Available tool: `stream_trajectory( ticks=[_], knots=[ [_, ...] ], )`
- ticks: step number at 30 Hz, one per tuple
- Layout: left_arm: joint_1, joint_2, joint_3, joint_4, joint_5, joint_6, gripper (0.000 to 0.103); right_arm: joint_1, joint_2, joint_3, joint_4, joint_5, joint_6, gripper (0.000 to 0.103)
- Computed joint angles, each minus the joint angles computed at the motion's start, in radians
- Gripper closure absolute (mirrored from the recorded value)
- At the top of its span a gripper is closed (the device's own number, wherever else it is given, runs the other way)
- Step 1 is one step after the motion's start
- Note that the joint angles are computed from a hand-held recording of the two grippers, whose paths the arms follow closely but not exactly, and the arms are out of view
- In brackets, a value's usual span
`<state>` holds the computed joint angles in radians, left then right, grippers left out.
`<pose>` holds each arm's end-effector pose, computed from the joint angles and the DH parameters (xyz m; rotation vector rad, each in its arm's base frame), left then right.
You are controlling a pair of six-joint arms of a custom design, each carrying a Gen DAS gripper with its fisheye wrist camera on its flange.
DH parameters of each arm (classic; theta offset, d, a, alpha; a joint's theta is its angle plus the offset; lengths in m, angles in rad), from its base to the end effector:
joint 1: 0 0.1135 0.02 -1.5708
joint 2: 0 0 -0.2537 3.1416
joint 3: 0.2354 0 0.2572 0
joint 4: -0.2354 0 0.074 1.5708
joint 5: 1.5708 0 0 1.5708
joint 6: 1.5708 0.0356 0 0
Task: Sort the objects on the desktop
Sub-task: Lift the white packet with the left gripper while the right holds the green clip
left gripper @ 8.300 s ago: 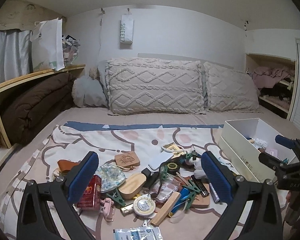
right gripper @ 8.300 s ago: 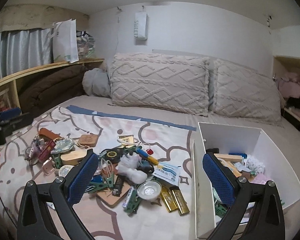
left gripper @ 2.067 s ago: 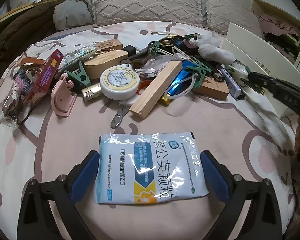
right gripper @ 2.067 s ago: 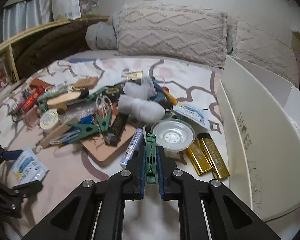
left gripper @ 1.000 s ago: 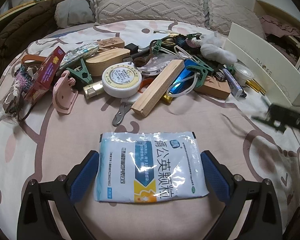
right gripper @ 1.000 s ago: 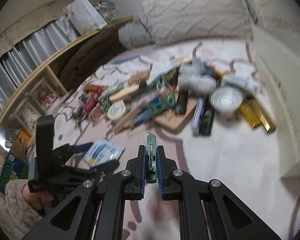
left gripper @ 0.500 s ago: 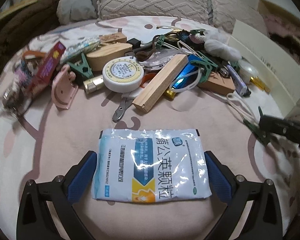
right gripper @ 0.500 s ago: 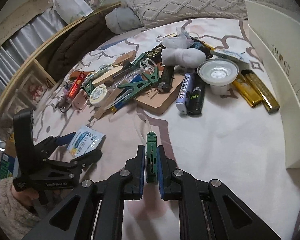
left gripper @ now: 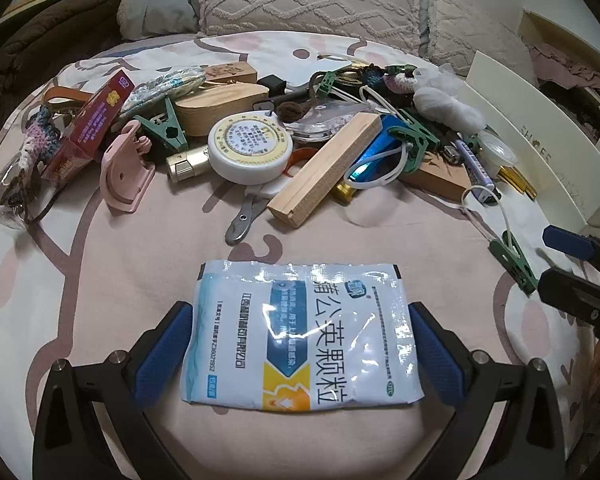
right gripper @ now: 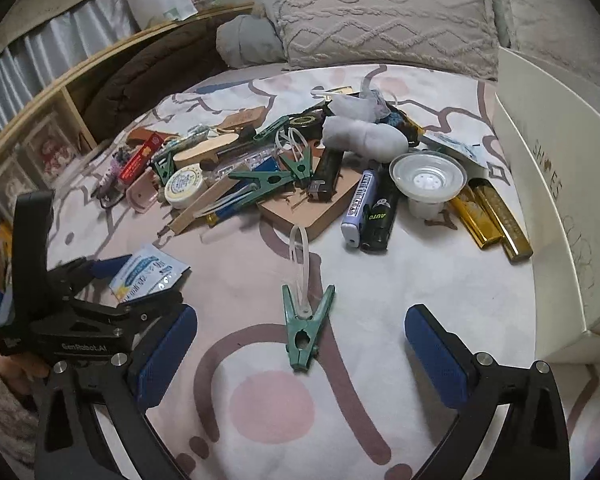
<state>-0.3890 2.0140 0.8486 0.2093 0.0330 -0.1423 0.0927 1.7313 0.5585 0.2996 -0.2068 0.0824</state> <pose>0.3195 -0.1322 0.0470 0.3264 2.5243 -0.2526 0.2808 0.0334 0.0732 -0.1048 2.4442 0.3304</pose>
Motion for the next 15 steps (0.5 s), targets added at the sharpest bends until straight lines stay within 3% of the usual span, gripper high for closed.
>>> stream_trajectory(
  ticks=[7,9,11,15],
  knots=[
    [0.004,-0.005,-0.007,0.010,0.011,0.014,0.001,0.052,0.011,-0.004,0.033,0.147,0.006,0.000],
    [0.003,-0.005,-0.008,0.013,0.010,0.013,0.001,0.064,0.018,0.000,0.036,0.162,0.000,0.009],
    [0.004,-0.007,-0.010,0.016,0.010,0.014,0.001,0.072,0.039,0.017,0.023,0.169,-0.005,0.027],
    [-0.002,-0.011,-0.016,0.023,0.004,0.017,0.004,0.071,0.073,0.037,0.017,0.169,-0.001,0.034]
  ],
)
